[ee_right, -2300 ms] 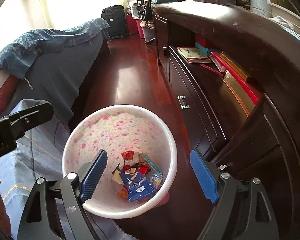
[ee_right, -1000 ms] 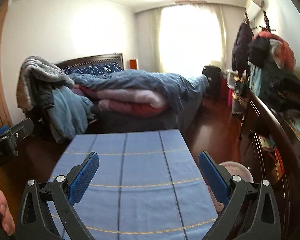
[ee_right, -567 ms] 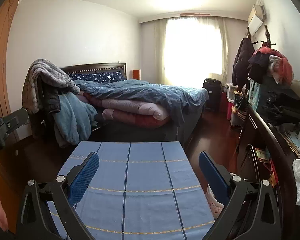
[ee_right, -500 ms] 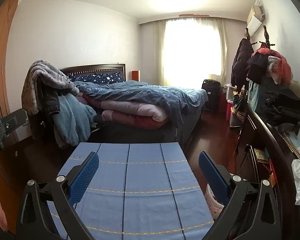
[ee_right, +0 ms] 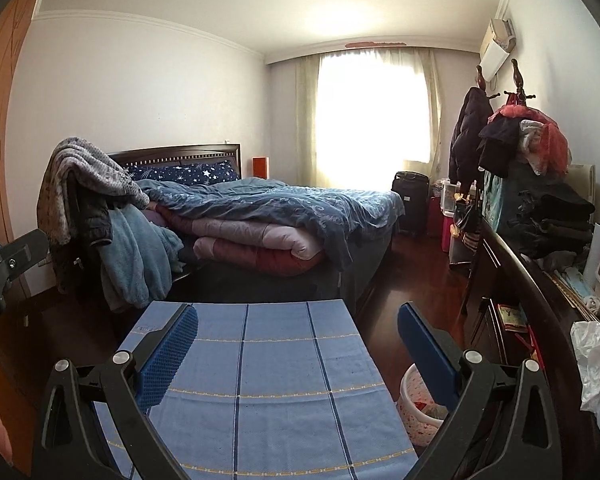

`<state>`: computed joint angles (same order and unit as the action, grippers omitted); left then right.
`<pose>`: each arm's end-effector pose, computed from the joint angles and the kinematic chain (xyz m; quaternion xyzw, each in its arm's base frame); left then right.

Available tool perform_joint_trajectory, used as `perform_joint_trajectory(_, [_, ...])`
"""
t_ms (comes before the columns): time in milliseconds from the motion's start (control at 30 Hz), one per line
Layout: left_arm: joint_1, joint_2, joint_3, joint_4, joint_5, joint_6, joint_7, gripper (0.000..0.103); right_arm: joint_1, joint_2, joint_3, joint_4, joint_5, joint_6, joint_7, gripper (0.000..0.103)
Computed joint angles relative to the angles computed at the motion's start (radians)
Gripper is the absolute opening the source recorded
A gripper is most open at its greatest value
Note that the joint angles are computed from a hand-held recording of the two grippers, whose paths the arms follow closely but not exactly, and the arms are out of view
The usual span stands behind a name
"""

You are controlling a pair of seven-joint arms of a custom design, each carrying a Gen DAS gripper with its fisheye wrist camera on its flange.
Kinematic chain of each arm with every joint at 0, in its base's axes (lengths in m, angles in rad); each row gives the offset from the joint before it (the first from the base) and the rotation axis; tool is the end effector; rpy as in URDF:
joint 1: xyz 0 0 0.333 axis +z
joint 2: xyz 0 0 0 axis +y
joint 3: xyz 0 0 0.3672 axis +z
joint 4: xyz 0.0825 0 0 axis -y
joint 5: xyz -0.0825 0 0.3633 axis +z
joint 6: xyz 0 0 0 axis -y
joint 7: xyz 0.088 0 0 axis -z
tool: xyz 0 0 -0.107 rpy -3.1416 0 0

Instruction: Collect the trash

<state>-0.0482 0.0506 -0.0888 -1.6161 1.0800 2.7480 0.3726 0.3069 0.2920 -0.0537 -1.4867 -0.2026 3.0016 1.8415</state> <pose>0.5939 -0.1158 0.7493 -0.6357 0.4803 -0.3907 0.4610 0.6599 0.1934 0.7115 -0.6269 0.5250 -0.3500 0.4570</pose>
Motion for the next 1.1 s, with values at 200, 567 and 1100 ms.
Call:
perform_joint_trajectory(200, [-0.004,0.003,-0.001,0.007,0.001,-0.006,0.004,0.099,-0.006,-0.001,0.008,0.002,0.013,-0.006,-0.011,0.099])
perform_joint_trajectory(567, [-0.003,0.01,0.004,0.01,-0.048,0.015,0.051,0.099,-0.009,-0.003,0.011,0.001,0.018,-0.011,-0.019,0.099])
perform_joint_trajectory(1100, [-0.001,0.011,0.01,0.005,-0.061,0.028,0.056,0.099,-0.011,-0.006,0.015,-0.004,0.027,-0.011,-0.031,0.099])
